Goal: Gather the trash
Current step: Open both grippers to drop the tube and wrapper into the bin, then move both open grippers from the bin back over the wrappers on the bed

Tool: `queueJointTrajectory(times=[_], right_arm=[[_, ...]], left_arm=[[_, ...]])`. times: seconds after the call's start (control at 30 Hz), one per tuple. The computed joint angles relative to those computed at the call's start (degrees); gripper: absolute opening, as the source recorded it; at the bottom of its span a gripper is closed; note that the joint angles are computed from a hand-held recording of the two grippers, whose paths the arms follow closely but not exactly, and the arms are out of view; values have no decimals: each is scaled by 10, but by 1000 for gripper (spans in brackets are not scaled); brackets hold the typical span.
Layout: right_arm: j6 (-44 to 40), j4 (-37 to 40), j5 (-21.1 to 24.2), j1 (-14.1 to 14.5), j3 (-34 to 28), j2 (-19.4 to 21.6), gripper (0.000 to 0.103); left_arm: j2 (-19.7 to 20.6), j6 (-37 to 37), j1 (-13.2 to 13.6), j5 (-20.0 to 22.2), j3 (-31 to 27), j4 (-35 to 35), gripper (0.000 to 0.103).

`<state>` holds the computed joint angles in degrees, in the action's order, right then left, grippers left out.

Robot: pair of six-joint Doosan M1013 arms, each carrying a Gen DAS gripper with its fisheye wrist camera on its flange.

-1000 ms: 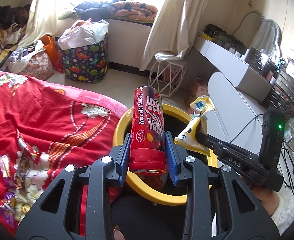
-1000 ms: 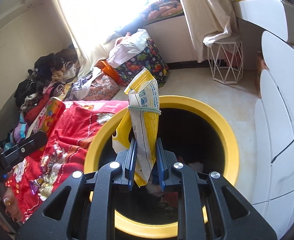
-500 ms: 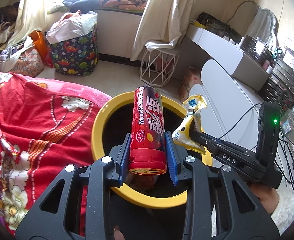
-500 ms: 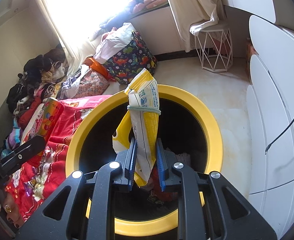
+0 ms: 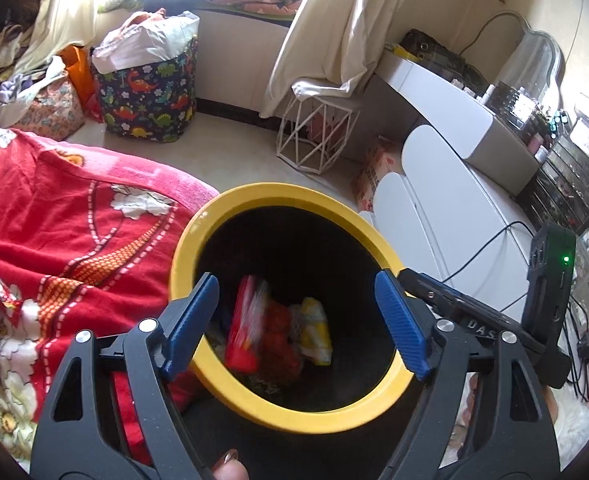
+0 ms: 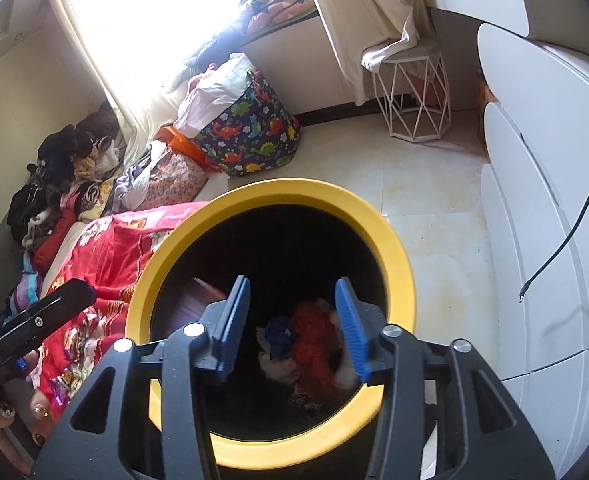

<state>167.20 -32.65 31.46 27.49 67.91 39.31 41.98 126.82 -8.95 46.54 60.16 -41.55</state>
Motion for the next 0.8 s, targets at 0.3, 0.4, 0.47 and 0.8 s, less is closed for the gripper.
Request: queueJointTrajectory(times=[0.3, 0.4, 0.47, 0.8], right_arm=[[19, -54, -7, 8, -3, -2, 58], [26, -74, -12, 12, -6, -2, 61], [28, -86, -14, 15, -9, -2, 62], [-5, -87, -12, 26, -43, 11, 67]], left_arm=[[-24, -8, 5, -71, 35, 25, 92], [-30, -9, 8, -87, 41, 27, 92], [-34, -6, 11, -100, 46, 25, 92], [-51, -5, 25, -150, 69, 24, 92]])
